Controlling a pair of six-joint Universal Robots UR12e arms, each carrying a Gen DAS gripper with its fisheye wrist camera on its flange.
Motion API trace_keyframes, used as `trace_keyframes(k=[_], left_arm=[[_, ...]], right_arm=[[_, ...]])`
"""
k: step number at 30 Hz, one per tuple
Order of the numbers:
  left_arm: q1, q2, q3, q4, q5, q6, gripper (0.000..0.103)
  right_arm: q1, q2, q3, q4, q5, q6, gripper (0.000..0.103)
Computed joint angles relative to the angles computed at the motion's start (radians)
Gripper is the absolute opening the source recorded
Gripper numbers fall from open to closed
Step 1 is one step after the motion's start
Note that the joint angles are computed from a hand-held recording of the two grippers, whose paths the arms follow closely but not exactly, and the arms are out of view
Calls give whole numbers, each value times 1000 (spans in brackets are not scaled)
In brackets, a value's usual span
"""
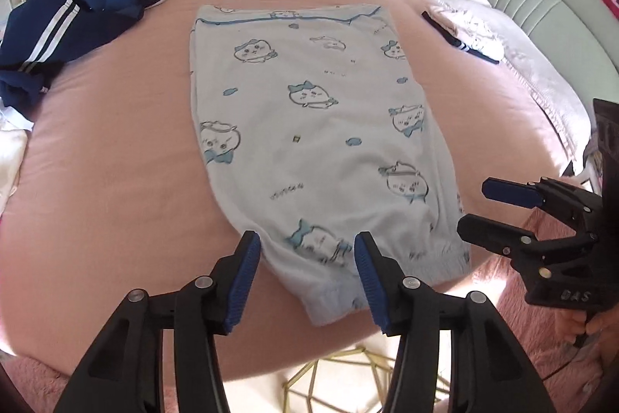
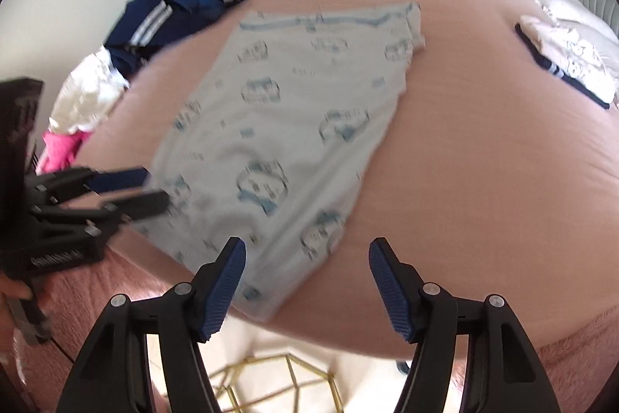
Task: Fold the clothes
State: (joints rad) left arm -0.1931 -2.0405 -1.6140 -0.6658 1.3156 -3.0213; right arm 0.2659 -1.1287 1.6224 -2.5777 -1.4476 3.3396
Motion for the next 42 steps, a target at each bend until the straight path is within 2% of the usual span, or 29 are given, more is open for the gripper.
trace_keyframes(k=[2,4,7,8,10,12,17,19,23,25,26,29,32,33,36,37,38,39,42], left_arm=[[-10,-11,12,-42,37,-12,48],[-5,1,-5,-37,37,-24,49],[7,14,-13,-58,26,-40,60],[14,17,-17,-61,14,-52,63],[28,24,-29,-55,-26,-80,63],[40,30,-46,-15,-63,-120,63],[38,21,-55,119,-43,-203,63],[41,15,-57,137,-44,-223,63],[21,13,-46,53,89,-164,63],[25,22,-57,68,92,-162,63],[30,24,-60,74,81,-177,63],[33,19,-63,126,46,-205,63],[21,7,-49,148,32,-173,63],[18,2,-43,145,27,-162,63],[8,-14,-24,108,47,-154,63],[8,-14,-25,96,57,-155,63],[10,-9,-32,95,57,-155,63],[14,-6,-41,104,51,-156,63],[16,0,-56,121,53,-146,63]], right_arm=[[11,15,-3,-40,-34,17,66],[21,23,-3,-23,-75,2,66],[30,24,6,17,-117,-31,66],[23,12,22,2,-101,-20,66],[7,-2,26,37,-56,13,66],[-7,-14,31,59,-19,42,66],[-18,-32,73,-58,-40,100,66],[-25,-28,78,-89,-35,130,66],[-2,-1,41,14,-170,65,64],[5,-6,44,29,-216,63,64],[1,-14,53,24,-214,78,64],[-22,-28,82,-70,-134,131,64],[-19,-14,68,-153,-69,75,66],[-10,-5,54,-142,-74,39,66],[31,38,-21,17,-194,-47,66],[32,48,-33,70,-213,-43,66],[23,44,-27,81,-190,-27,66],[13,32,-4,51,-166,-12,66],[11,10,18,79,-225,-8,66]])
